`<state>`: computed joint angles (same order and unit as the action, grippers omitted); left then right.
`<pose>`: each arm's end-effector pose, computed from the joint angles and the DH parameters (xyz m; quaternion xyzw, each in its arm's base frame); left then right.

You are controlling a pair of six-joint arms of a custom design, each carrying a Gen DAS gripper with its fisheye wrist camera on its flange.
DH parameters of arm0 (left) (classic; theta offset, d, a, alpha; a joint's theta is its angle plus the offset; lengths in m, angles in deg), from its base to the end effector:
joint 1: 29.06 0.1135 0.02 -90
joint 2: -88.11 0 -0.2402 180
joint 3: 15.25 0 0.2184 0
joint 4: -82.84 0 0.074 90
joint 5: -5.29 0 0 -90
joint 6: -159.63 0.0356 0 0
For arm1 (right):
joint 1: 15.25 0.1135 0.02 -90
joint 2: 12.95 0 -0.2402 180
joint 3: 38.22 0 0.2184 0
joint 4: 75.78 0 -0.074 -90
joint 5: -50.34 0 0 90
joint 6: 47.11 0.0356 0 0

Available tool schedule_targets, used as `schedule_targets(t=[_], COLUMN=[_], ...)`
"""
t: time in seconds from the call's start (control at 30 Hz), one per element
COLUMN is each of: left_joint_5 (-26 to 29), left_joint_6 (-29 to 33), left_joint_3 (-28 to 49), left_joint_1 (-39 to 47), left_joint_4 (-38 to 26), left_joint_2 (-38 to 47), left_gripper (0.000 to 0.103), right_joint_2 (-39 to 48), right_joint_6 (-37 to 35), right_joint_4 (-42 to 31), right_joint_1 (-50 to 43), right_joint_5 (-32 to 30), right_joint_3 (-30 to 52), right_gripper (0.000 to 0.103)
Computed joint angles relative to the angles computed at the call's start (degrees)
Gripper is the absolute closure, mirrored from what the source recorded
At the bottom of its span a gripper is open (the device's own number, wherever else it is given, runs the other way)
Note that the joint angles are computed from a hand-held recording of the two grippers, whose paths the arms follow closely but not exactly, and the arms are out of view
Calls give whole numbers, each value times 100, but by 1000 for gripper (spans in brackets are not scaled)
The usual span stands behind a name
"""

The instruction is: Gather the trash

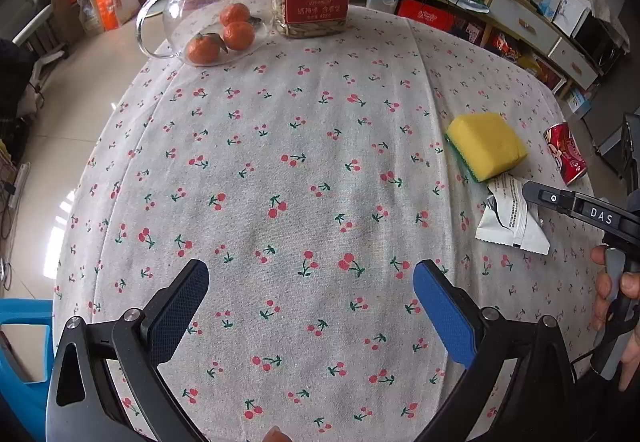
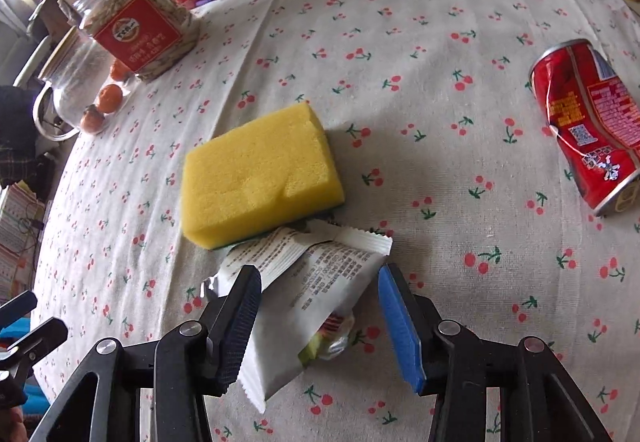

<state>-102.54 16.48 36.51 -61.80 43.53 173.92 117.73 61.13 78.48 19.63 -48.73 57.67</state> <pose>0.1862 -0.1067 0.1274 -0.1953 0.9581 0.0149 0.2091 0.3328 0.2389 0.0760 -0.1594 0.9510 0.1818 0.1926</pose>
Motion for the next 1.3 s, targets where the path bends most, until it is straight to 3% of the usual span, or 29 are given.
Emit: schedule_targets(t=[0.13,0.23,0.3,0.47,0.63,0.93,1.2,1.3], left_joint_5=[23,19,8,33,147,899,1215,1265], left_joint_6=[28,36,22,30,65,-31,69,113], left_joint_3=[-22,35,111,425,901,2140,3388,3699], left_joint_1=[24,5,-42,-179,-393,-657,-737,-729], left_joint_4=[18,8,-11,0,113,723,946,1003], left_joint_2=[-24,1,52,309,691,1939,3284,3600], left_gripper=[0,0,0,0,0,2,47,57], right_joint_2=[305,292,175,-610,-1658,-2816,-3395,-3533], right_joint_6=[59,11,22,-8,-94,-373,-714,-857], right_joint_4=[113,406,520,899,1294,1276,1107,1050], right_joint_1=[-104,-111,-145,-192,-252,-1039,-1690,-1900], right_joint_5=[-82,-134,-246,-638,-653,-525,-444,-465], right_joint_3=[202,88,-60,-785,-1652,-2608,-3169,-3311], right_gripper=[53,85,92,98,99,99,99,99])
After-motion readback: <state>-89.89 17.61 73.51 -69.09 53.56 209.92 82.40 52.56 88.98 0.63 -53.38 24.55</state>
